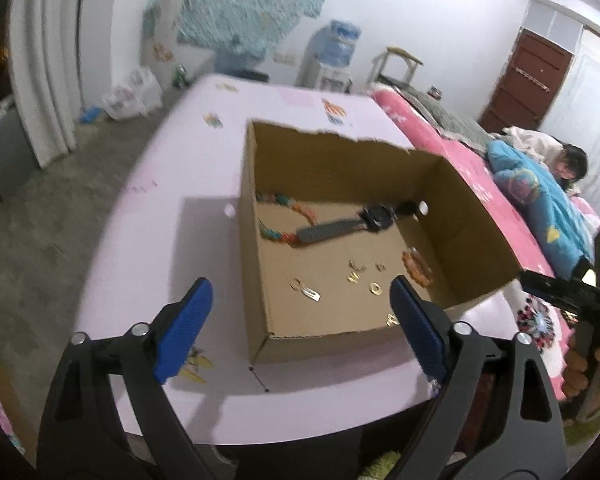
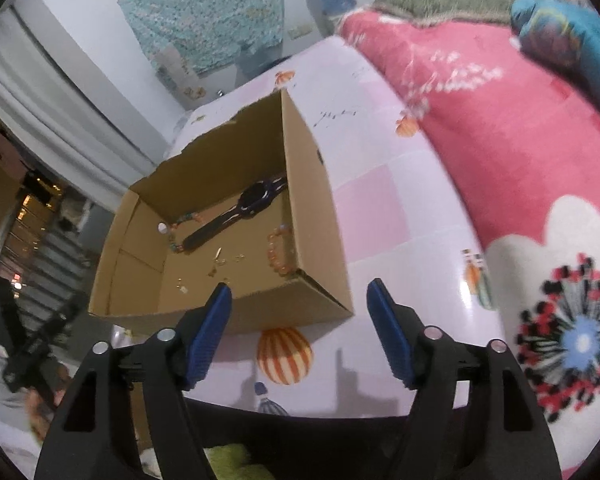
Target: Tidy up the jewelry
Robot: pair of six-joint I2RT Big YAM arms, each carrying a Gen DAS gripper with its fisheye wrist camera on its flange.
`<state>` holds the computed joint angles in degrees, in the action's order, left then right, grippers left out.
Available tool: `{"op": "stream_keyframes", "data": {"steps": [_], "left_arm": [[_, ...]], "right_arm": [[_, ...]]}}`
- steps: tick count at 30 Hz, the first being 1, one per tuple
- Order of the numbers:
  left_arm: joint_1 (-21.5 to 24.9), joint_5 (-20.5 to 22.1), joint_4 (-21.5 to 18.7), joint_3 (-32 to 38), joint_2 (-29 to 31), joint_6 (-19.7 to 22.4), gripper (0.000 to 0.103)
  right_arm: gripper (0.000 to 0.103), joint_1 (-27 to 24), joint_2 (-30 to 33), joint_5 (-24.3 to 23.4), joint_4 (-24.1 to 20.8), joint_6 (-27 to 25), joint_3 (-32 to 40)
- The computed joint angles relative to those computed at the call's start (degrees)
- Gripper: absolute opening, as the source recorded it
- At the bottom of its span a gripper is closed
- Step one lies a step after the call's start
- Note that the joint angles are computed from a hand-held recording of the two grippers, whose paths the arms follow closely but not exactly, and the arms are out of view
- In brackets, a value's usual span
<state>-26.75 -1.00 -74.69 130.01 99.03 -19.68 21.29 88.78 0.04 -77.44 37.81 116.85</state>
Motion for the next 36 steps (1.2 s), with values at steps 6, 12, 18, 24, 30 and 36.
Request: {"op": "stream_keyframes", "data": {"steps": [6, 12, 18, 24, 30, 36], "left_arm": [[-2.1, -6.5, 2.4, -0.2, -2.3, 1.5, 0.093], [-5.2, -14.0, 0.8, 2.2, -2.3, 2.8, 0.095], [-8.4, -23.1, -3.2, 5.1, -0.8, 2.9, 0.095], [-10.5, -27.3, -10.9, 11.4, 3.8, 2.0, 0.095], [-10.5, -24.7, -17.4, 15.0, 6.4, -4.9, 0.095], [-10.5, -22.9, -18.8, 13.7, 6.2, -7.6, 0.095]], "right_arm": [[0.085, 3.3, -2.3, 8.0, 0.5, -1.9, 0.1], [0.093, 5.9, -3.8, 14.2, 1.4, -2.0, 0.0], [0.096, 9.7, -2.8, 23.7, -1.8, -2.9, 2.0], [0.096, 11.5, -0.6, 24.9, -5.3, -3.5, 3.4], [0.096, 11.7, 3.2, 22.7, -10.6, -2.4, 6.8], [0.096, 11.5, 5.0, 19.1, -11.7, -1.3, 8.4]]}}
